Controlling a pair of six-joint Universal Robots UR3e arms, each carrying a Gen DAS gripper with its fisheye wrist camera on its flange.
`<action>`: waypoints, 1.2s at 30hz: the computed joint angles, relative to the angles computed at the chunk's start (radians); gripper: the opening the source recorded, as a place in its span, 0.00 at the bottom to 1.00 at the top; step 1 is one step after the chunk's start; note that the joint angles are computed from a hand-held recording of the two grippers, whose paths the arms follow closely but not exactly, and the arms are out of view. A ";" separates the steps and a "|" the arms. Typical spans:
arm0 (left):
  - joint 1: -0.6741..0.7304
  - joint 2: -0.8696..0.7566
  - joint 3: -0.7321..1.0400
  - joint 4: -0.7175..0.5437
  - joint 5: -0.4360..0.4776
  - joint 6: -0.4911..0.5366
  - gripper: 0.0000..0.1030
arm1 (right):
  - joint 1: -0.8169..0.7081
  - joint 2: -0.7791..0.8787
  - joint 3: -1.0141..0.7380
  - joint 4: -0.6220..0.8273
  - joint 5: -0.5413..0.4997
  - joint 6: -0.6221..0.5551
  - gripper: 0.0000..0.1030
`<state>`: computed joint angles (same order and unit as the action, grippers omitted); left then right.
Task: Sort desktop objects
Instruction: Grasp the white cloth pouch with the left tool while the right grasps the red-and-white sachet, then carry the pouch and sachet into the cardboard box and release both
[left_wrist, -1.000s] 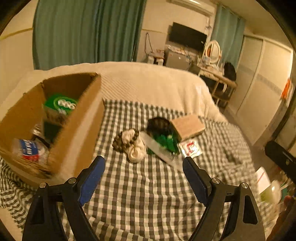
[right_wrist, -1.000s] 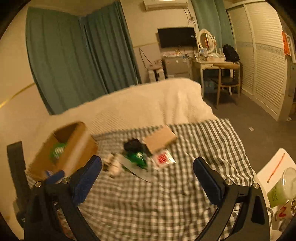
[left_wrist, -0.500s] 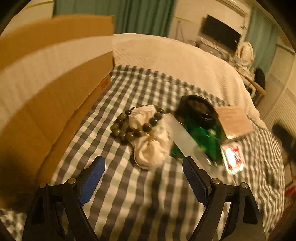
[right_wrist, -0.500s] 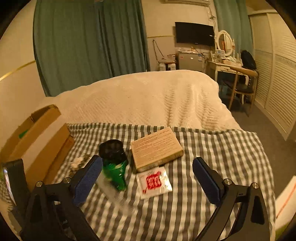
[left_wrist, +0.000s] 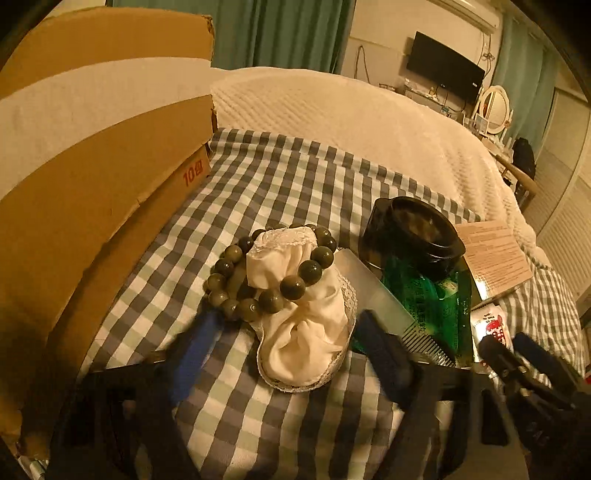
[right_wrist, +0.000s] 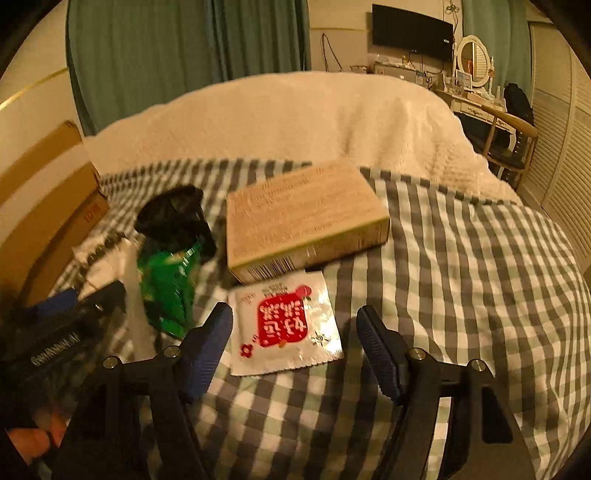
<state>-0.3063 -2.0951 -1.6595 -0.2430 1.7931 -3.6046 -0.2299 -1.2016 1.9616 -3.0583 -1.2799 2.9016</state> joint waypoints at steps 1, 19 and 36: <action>0.002 0.004 -0.004 -0.007 -0.006 0.002 0.53 | 0.000 0.004 -0.004 0.012 0.000 0.000 0.67; 0.018 0.169 -0.112 -0.052 -0.116 0.026 0.19 | -0.022 -0.089 0.024 0.132 0.028 -0.001 0.07; 0.013 0.160 -0.005 -0.169 -0.256 -0.003 0.19 | -0.121 -0.186 0.034 0.245 0.222 0.012 0.05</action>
<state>-0.2934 -1.9347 -1.6646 -0.4119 1.5375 -3.6080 -0.3507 -1.3875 1.9960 -2.8133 -1.0582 2.9140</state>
